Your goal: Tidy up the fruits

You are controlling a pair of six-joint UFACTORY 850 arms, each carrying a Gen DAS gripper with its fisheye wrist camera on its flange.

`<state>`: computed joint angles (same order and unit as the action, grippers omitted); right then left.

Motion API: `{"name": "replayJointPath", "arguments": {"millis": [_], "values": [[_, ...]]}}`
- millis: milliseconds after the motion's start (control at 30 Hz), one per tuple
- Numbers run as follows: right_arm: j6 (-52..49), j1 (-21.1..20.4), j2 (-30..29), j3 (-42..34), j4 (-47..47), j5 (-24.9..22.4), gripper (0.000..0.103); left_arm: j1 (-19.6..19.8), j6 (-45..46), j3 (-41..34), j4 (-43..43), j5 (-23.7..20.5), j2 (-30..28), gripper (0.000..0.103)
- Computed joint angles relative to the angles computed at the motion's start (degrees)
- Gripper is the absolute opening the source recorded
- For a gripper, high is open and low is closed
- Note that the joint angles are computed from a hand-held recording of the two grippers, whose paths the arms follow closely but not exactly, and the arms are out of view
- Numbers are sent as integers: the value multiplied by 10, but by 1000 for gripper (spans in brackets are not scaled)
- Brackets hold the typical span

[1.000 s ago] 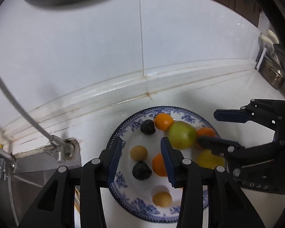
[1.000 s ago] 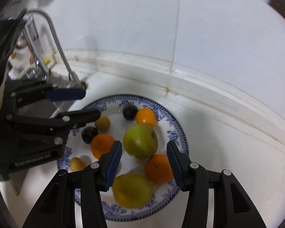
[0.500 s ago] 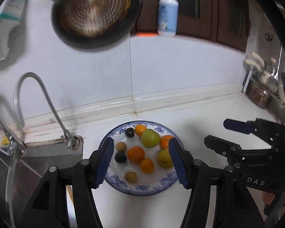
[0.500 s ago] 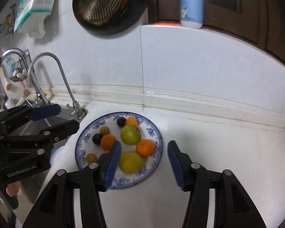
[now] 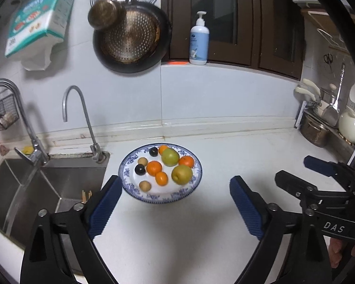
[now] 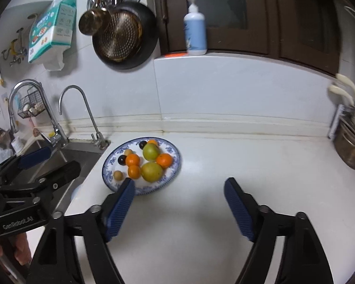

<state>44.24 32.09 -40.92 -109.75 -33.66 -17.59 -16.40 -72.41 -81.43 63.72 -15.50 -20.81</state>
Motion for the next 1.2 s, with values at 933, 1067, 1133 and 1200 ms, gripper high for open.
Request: {"name": "replayJointPath", "arguments": {"millis": [933,1067,1133,1200], "values": [[521,32,233,320,-507,6,93,-101,-249,156,217,-106,145,103],[534,34,238,326,-519,2,93,-104,-246,161,215,-109,148,103],[540,34,239,327,-526,2,93,-104,-242,162,210,-111,148,103],[536,35,240,328,-524,-2,93,-104,-242,165,207,-109,150,103]]}}
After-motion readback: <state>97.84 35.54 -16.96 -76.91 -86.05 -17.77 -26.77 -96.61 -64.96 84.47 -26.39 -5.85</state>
